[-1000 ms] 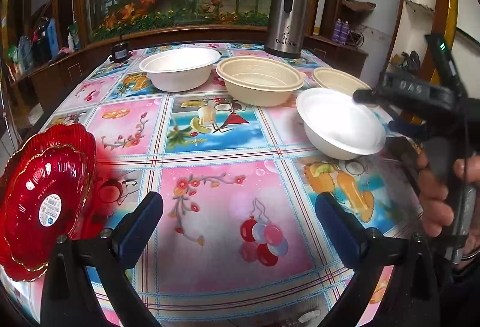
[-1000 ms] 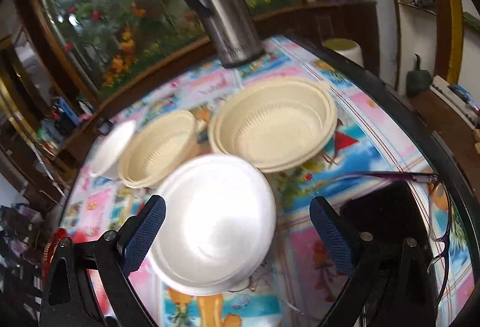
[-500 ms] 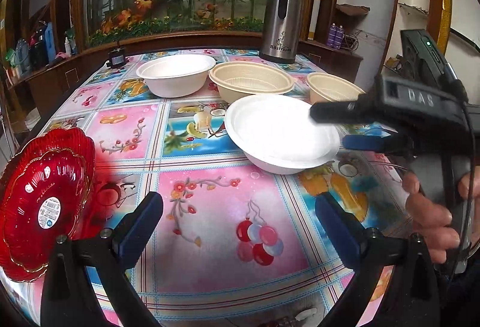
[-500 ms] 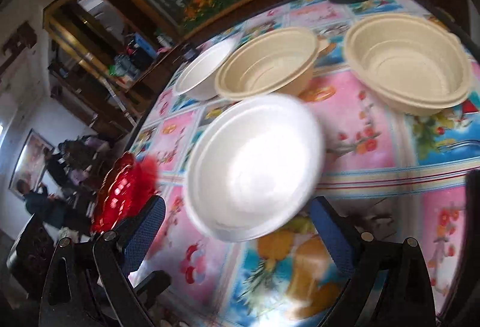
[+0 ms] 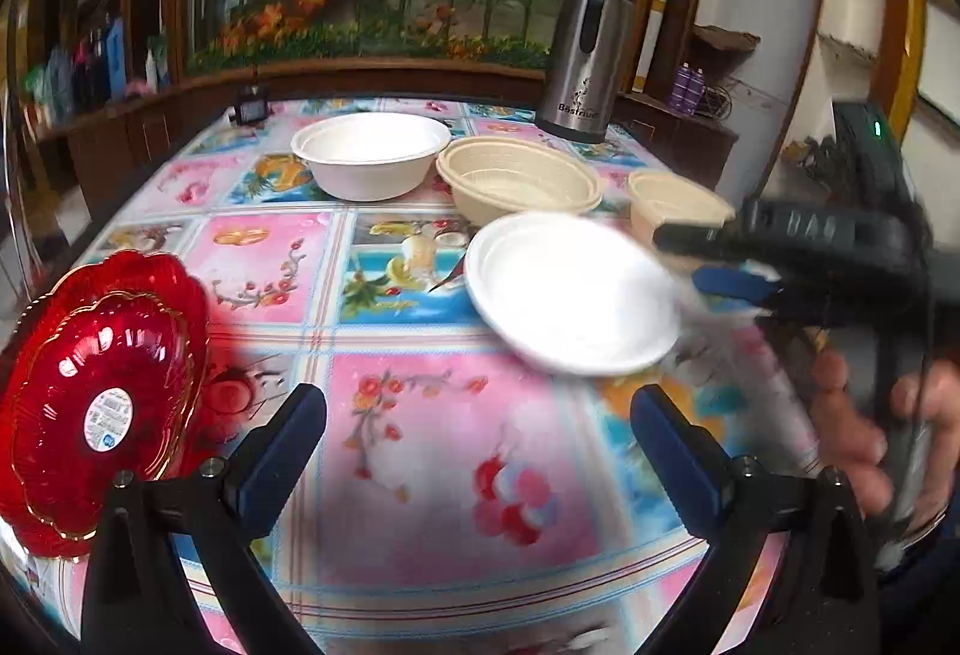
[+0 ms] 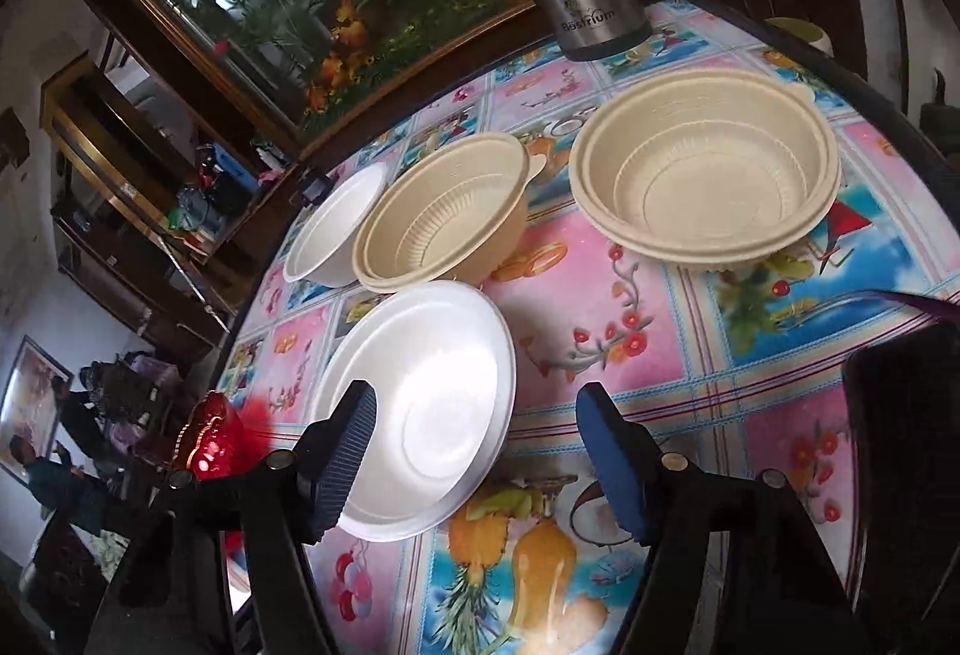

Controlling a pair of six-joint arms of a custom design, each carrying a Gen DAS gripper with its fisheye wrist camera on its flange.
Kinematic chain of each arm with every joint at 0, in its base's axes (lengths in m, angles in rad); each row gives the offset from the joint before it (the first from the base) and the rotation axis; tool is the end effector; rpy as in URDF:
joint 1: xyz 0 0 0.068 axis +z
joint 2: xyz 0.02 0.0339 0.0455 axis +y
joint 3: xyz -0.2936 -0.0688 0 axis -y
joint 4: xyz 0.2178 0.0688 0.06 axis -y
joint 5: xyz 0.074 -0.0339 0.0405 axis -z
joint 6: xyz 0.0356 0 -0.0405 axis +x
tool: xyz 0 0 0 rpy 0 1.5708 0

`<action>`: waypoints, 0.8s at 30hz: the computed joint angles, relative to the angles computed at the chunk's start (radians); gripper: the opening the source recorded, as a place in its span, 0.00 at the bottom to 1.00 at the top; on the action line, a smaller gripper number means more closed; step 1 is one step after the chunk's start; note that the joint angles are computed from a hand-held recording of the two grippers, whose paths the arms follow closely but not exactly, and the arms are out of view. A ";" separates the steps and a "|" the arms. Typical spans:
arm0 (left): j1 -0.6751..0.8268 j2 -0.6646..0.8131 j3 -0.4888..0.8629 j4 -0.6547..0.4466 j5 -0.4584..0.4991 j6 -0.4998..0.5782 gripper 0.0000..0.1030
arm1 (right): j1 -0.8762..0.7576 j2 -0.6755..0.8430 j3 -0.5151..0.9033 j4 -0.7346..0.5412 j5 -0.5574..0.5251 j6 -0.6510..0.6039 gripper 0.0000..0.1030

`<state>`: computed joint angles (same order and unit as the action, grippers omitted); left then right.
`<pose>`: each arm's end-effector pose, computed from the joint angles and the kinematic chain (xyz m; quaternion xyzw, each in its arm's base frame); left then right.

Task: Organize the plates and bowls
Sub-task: 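Move the right gripper to the white paper plate and grasp its rim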

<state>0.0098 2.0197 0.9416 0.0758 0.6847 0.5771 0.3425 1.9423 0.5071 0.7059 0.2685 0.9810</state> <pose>0.3582 -0.0190 0.1289 0.3434 0.8417 -0.2320 0.3461 0.2822 0.0906 0.1072 0.3358 0.8417 0.1523 0.3944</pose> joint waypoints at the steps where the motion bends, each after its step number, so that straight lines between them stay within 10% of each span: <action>1: -0.018 -0.009 0.048 -0.073 -0.012 -0.018 0.98 | -0.007 -0.019 0.022 -0.055 0.000 -0.018 0.61; 5: -0.110 0.036 0.237 -0.271 -0.152 -0.091 0.95 | -0.055 -0.059 0.060 -0.134 -0.032 -0.063 0.59; 9: -0.157 0.159 0.415 -0.388 -0.223 -0.177 0.43 | -0.076 -0.008 0.036 -0.070 -0.088 -0.056 0.40; 16: -0.196 0.217 0.463 -0.396 -0.222 -0.206 0.43 | -0.076 0.016 0.053 -0.085 -0.126 -0.062 0.33; 20: -0.213 0.251 0.478 -0.390 -0.240 -0.199 0.13 | -0.087 0.063 0.084 -0.109 -0.178 -0.046 0.11; 24: -0.209 0.231 0.418 -0.337 -0.238 -0.179 0.12 | -0.065 0.055 0.073 -0.096 -0.142 -0.045 0.09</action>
<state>-0.1992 2.2502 1.3600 -0.2609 0.4464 0.3982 0.2776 1.9975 0.5798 0.6096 0.1266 0.9361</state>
